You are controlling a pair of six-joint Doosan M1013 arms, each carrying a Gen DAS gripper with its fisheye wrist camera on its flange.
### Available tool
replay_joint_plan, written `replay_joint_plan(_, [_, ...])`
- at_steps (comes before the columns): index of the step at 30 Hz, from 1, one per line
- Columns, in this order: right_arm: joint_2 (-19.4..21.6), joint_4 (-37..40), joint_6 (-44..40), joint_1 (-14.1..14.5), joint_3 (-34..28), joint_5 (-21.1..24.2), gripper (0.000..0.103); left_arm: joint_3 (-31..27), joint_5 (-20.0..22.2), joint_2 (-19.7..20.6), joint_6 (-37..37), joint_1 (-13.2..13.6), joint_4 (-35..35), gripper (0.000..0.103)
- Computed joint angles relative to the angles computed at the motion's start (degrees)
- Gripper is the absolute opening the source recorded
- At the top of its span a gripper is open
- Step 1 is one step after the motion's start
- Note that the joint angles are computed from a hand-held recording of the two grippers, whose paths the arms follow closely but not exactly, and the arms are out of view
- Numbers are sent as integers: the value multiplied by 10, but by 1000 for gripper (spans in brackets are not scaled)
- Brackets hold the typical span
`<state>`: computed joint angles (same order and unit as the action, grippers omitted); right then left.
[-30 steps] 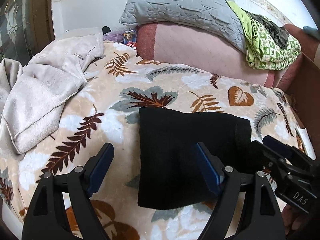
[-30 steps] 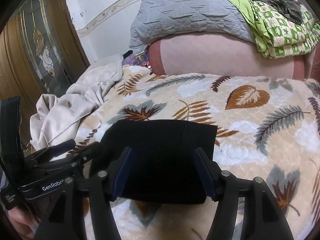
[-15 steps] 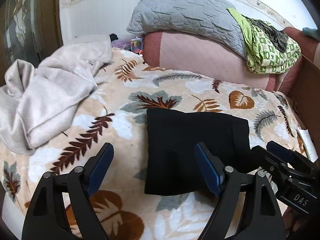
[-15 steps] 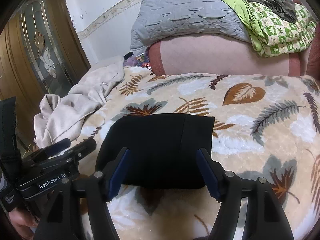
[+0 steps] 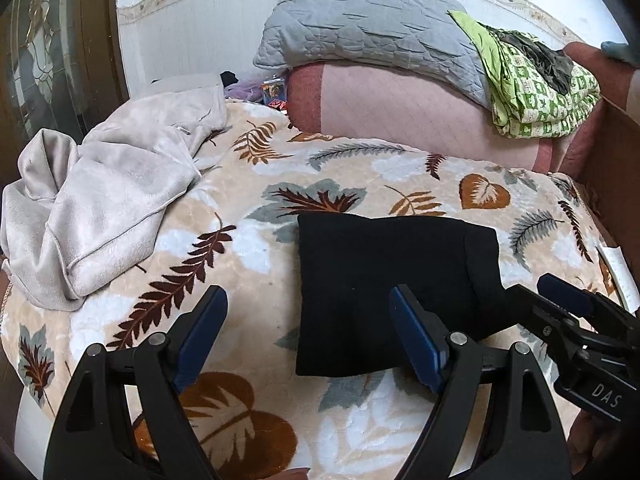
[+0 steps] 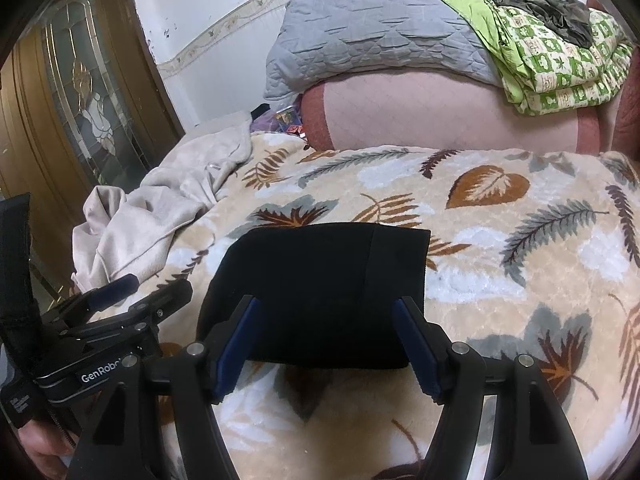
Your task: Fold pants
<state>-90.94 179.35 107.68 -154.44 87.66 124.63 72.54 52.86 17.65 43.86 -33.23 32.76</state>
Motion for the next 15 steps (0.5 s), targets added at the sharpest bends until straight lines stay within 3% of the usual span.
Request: replay_joint_plan(15, [0,2,5,-2,1,-1,73,0,-2,1,-2,-4,11,83])
